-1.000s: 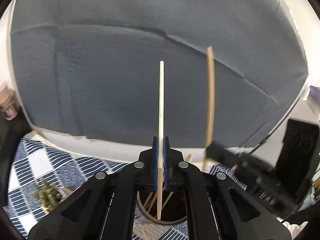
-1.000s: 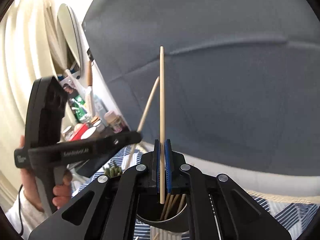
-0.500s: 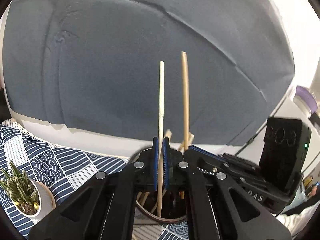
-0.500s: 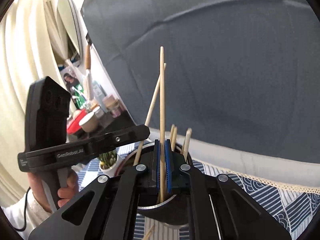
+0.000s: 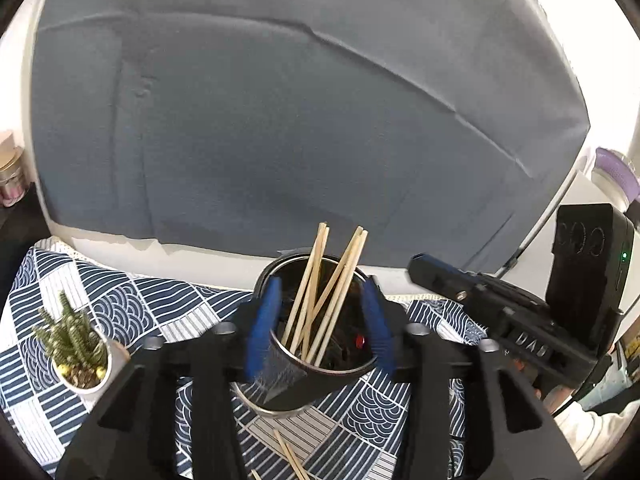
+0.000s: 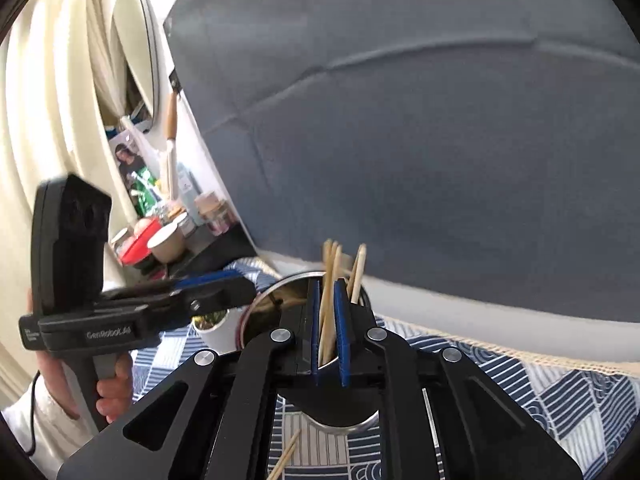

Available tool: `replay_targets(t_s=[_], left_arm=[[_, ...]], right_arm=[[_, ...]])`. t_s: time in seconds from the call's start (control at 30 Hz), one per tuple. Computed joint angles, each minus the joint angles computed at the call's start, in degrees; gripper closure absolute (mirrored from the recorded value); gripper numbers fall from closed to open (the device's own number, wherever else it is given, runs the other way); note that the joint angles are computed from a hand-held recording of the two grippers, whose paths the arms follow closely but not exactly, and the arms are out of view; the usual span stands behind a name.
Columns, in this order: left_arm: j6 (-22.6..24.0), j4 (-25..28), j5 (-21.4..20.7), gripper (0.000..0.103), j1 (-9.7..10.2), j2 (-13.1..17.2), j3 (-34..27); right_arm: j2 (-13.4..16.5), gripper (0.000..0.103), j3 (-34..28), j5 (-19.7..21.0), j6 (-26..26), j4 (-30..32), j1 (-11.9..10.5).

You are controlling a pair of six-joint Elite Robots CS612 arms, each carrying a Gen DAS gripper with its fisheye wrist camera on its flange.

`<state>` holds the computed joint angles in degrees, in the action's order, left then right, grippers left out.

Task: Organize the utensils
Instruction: 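Insert both sticks into the black cup and open both tools, then withdraw both open tools and lower them toward the remaining sticks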

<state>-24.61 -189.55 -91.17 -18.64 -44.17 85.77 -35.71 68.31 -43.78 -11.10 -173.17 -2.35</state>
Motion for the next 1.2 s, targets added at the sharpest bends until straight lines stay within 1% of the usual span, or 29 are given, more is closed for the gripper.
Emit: replay_targets(t_s=[0.03, 0.07, 0.1, 0.13, 0.17, 0.2, 0.23, 0.27, 0.3, 0.37, 0.4, 0.43, 0.5, 0.6, 0.7, 0.87, 1.07, 1.2], left_arm=[[-0.15, -0.59, 0.45, 0.047, -0.05, -0.38, 0.65], [-0.34, -0.79, 0.77, 0.045, -0.08, -0.73, 1.16], [-0.55, -0.87, 1.18, 0.042, -0.1, -1.06, 1.65], [-0.81, -1.07, 2.24, 0.035, -0.29, -1.59, 2.46], [-0.86, -1.33, 2.94, 0.033, -0.41, -1.97, 3.12], [-0.96, -1.43, 3.12, 0.03, -0.41, -2.19, 3.52], [-1.23, -1.36, 2.99, 0.029, -0.38, -2.44, 3.88], [-1.44, -1.18, 2.46, 0.028, -0.33, -2.83, 4.45], [-1.46, -0.74, 2.14, 0.027, -0.29, -3.19, 4.91], [-2.05, 0.55, 1.72, 0.024, -0.2, -3.76, 5.63], [-2.55, 0.74, 1.53, 0.022, -0.16, -3.99, 6.06], [-3.06, 0.78, 1.45, 0.021, -0.13, -4.24, 6.56], [-3.83, 0.84, 1.87, 0.016, -0.35, -4.82, 7.66], [-4.66, 2.48, 2.27, 0.011, -0.5, -5.55, 8.83], [-4.89, 4.54, 3.36, 0.01, -0.7, -6.03, 9.91], [-7.16, 6.88, 1.06, 0.009, -0.39, -5.87, 11.36], [-8.89, 10.28, -0.42, 0.008, -0.1, -5.14, 12.88], [-10.04, 11.48, -0.93, 0.008, -0.1, -4.71, 13.88]], right_arm=[[-0.42, 0.089, 0.56, -0.63, 0.19, -0.9, -0.08], [-0.98, 0.082, 1.33, -1.12, 0.3, -1.88, -0.21], [-1.32, 0.078, 1.75, -1.35, 0.65, -2.58, -0.28], [-1.7, 0.07, 2.34, -1.5, 1.09, -3.39, -0.41], [-2.06, 0.065, 2.87, -1.77, 1.53, -4.1, -0.49], [-2.55, 0.063, 3.56, -2.16, 1.79, -4.65, -0.58], [-2.99, 0.057, 4.14, -2.67, 1.99, -5.0, -0.61], [-3.55, 0.048, 5.08, -4.43, 2.98, -6.58, -0.54], [-4.0, 0.042, 5.92, -5.85, 3.97, -8.17, -0.55], [-4.81, 0.022, 7.1, -7.55, 5.27, -9.96, -0.5], [-5.14, 0.018, 7.61, -8.0, 5.78, -10.65, -0.57], [-5.52, 0.016, 8.18, -8.56, 6.25, -11.43, -0.64], [-6.33, 0.016, 9.18, -9.41, 6.34, -11.84, -0.72], [-7.63, 0.015, 11.0, -10.82, 5.74, -11.66, -0.85], [-8.6, 0.013, 12.64, -12.66, 4.86, -11.07, -0.72], [-9.86, 0.013, 15.53, -14.94, 2.99, -8.36, -0.69], [-10.91, 0.013, 19.09, -18.93, -0.49, -4.32, -0.47], [-11.35, 0.013, 21.57, -20.45, -2.71, -2.33, -0.33]])
